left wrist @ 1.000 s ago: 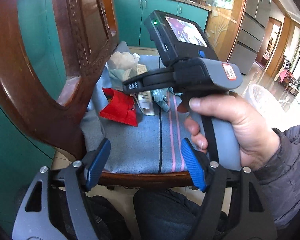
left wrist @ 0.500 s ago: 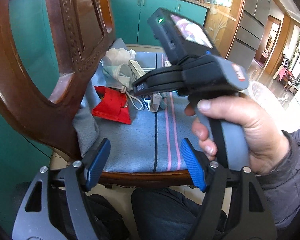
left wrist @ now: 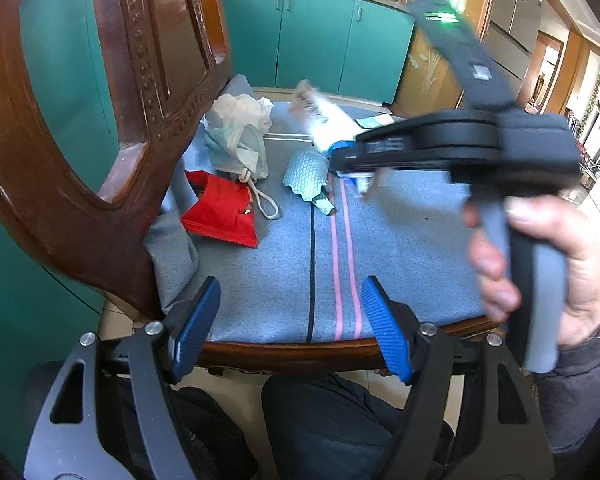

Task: Collect trash
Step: 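Grasp the white medicine box by its end with the right gripper and lift, then lower the medicine box flat onto the cushion and open the right gripper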

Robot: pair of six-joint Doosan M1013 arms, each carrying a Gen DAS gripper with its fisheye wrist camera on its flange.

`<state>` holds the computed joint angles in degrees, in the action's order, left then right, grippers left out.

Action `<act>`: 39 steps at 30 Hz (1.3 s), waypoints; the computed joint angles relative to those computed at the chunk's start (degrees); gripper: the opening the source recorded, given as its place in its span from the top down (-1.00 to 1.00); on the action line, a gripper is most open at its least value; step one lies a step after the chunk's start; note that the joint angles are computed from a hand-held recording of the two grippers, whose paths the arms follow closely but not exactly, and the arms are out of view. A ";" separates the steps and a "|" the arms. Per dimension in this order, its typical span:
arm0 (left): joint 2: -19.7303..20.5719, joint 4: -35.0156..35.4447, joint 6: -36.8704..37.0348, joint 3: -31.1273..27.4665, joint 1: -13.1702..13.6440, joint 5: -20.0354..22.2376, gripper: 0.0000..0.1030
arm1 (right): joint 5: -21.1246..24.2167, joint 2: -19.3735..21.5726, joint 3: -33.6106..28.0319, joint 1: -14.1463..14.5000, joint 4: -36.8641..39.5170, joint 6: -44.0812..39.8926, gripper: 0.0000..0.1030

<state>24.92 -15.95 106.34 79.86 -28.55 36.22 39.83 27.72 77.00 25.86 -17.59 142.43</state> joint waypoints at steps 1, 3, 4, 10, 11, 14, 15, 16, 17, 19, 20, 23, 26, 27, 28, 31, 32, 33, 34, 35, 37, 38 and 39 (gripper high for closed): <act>0.06 -0.16 0.04 -0.06 0.04 0.10 -0.44 | -0.53 -0.97 1.36 0.02 -0.55 0.91 0.60; 0.24 -0.35 0.13 -0.21 0.03 0.28 -0.44 | -1.31 -2.72 3.86 -0.09 -1.78 2.82 0.60; 0.28 -0.44 0.23 -0.23 0.01 0.32 -0.44 | -1.23 -3.20 4.50 0.00 -2.37 3.73 0.60; 0.35 -0.72 0.75 -0.15 -0.10 0.36 -0.44 | -1.22 -5.33 8.68 -1.07 -2.12 7.14 0.60; 0.38 -0.63 0.64 -0.17 -0.11 0.38 -0.44 | -1.32 -5.42 9.09 -1.21 -1.54 7.39 0.60; 0.41 -0.26 0.31 -0.21 -0.14 0.42 -0.44 | -3.28 -5.81 10.26 -1.63 1.85 6.39 0.60; 0.46 -0.14 0.23 -0.28 -0.17 0.53 -0.44 | -3.56 -5.67 10.25 -1.68 2.81 5.85 0.60; 0.44 0.02 0.15 -0.27 -0.22 0.59 -0.44 | -3.61 -5.65 10.32 -1.72 3.33 5.35 0.60; 0.44 0.18 0.11 -0.27 -0.26 0.62 -0.44 | -3.55 -5.62 10.33 -1.64 3.68 4.99 0.60; 0.40 0.40 0.07 -0.22 -0.32 0.58 -0.44 | -3.55 -5.48 10.24 -1.61 4.71 4.02 0.60; 0.39 0.42 0.08 -0.22 -0.35 0.57 -0.44 | -3.53 -5.35 10.07 -1.58 5.19 3.53 0.60; 0.38 0.56 -0.07 -0.24 -0.39 0.65 -0.44 | -3.08 -4.93 9.57 -1.58 6.08 2.26 0.60; 0.45 0.81 -0.23 -0.41 -0.48 0.86 -0.44 | -2.91 -4.79 9.58 -1.72 6.57 1.98 0.60; 0.47 0.92 -0.28 -0.45 -0.54 0.92 -0.44 | -2.91 -4.77 9.61 -1.78 6.82 1.91 0.60; 0.52 0.97 -0.27 -0.52 -0.59 0.98 -0.44 | -3.03 -4.73 9.63 -1.84 7.17 1.70 0.60; 0.71 0.85 0.01 -0.82 -0.69 1.28 -0.44 | -2.90 -4.61 9.59 -1.89 7.61 1.12 0.60; 0.79 0.84 0.08 -0.92 -0.73 1.36 -0.44 | -2.79 -4.58 9.57 -1.91 7.69 1.00 0.60; 0.78 0.90 0.12 -0.94 -0.79 1.42 -0.44 | -2.61 -4.54 9.52 -1.93 7.74 0.95 0.60; 0.82 0.93 0.17 -0.95 -0.82 1.42 -0.44 | -2.44 -4.48 9.42 -1.91 7.66 0.97 0.60; 0.85 1.03 0.16 -0.98 -0.86 1.46 -0.44 | -2.24 -4.42 9.33 -1.90 7.56 0.88 0.60; 0.92 1.24 -0.01 -1.09 -0.93 1.58 -0.44 | -2.04 -4.31 9.18 -1.91 7.62 0.61 0.60; 0.94 1.33 -0.07 -1.11 -0.97 1.59 -0.44 | -1.93 -4.26 9.10 -1.91 7.68 0.44 0.60; 0.94 1.37 -0.10 -1.13 -0.99 1.61 -0.44 | -1.81 -4.17 9.00 -1.89 7.67 0.30 0.60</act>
<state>25.87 -14.57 106.24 78.72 -29.54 37.83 38.02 23.55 86.00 23.97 -9.92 142.73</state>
